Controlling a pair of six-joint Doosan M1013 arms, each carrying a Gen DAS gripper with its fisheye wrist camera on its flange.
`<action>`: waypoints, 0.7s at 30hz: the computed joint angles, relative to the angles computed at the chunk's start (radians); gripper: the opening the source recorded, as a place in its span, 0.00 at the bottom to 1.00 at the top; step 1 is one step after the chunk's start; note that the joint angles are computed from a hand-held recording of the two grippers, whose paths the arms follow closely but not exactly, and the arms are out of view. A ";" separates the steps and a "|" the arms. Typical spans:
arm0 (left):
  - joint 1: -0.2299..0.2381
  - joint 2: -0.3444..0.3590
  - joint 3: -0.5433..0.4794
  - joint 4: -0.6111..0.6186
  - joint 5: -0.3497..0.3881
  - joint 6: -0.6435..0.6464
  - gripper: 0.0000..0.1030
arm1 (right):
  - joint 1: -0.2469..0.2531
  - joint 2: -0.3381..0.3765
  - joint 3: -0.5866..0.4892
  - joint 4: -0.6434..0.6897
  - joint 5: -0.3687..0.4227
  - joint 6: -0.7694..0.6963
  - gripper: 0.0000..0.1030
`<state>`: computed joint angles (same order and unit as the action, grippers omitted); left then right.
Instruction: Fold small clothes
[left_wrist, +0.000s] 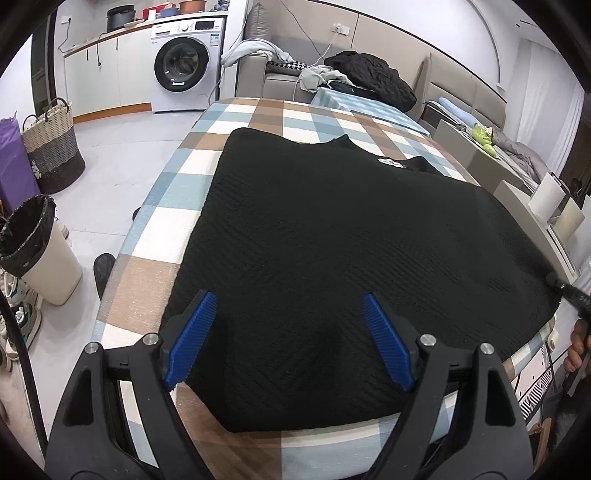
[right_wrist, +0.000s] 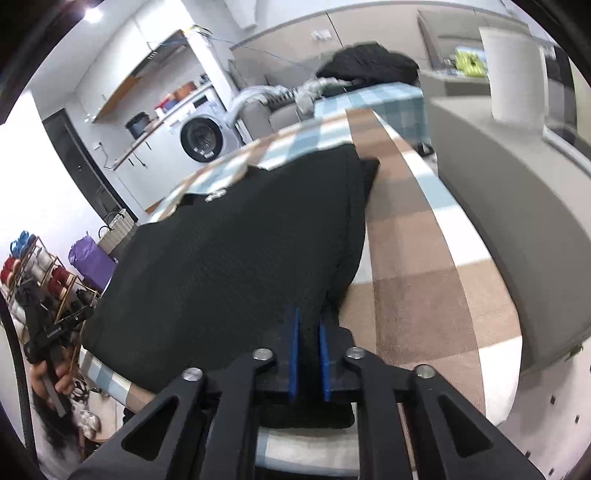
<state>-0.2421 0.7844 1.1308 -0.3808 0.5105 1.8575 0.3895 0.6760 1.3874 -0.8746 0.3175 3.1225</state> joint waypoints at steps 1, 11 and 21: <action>0.000 -0.001 0.003 -0.004 -0.004 0.004 0.78 | 0.004 -0.011 0.008 -0.043 -0.012 0.025 0.07; -0.014 -0.012 0.025 -0.063 -0.015 0.117 0.78 | 0.060 0.034 -0.120 0.060 0.343 -0.182 0.31; -0.065 -0.003 0.033 -0.140 0.035 0.348 0.78 | 0.076 0.129 -0.272 0.218 0.204 -0.417 0.69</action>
<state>-0.3074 0.7819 1.1636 -0.5206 0.5458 2.2058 0.4657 0.8049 1.1159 -0.6565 0.5220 2.7056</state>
